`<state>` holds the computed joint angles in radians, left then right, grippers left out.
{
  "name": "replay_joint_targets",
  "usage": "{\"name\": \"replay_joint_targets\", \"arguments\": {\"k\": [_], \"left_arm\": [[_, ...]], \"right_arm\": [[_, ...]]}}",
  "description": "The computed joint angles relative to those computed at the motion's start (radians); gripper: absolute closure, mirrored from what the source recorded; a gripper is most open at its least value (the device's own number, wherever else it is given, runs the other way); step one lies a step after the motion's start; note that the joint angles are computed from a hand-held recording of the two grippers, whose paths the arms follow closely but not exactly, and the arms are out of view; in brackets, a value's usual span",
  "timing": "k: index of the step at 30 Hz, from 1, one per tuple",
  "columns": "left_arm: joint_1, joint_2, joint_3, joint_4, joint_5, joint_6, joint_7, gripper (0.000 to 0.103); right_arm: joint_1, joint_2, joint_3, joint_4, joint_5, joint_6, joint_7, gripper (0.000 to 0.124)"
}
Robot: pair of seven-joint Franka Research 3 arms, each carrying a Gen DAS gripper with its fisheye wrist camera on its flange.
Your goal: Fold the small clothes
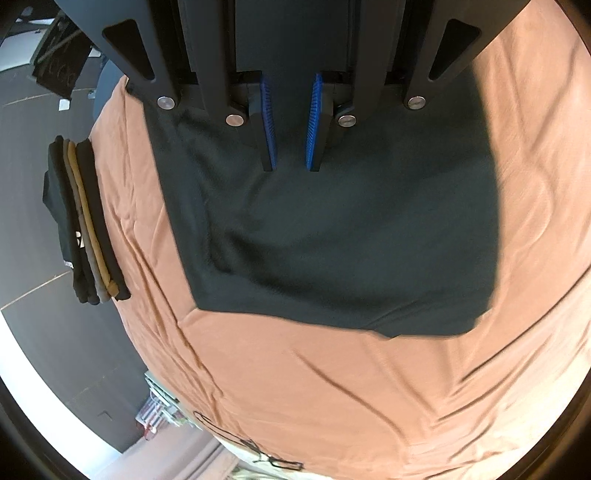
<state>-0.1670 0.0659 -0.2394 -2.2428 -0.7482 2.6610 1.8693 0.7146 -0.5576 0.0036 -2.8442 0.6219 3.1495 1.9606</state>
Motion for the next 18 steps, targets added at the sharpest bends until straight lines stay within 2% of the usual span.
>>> {"name": "replay_joint_targets", "arguments": {"k": [5,10,12,18], "left_arm": [[-0.007,-0.120,0.033,-0.144,-0.075,0.012,0.045,0.085],[-0.047,-0.236,0.094,-0.282,-0.155,0.020,0.077,0.085],[-0.069,-0.278,0.117,-0.329,-0.193,0.022,0.094,0.085],[-0.127,-0.388,0.160,-0.441,-0.249,0.033,0.097,0.085]], "right_arm": [[-0.143,-0.038,0.142,-0.006,-0.059,-0.042,0.083,0.110],[-0.235,-0.060,0.239,-0.005,-0.144,-0.049,0.160,0.110],[-0.249,-0.056,0.256,-0.003,-0.174,-0.043,0.182,0.121],[-0.226,-0.047,0.242,-0.023,-0.210,-0.012,0.225,0.123]]}}
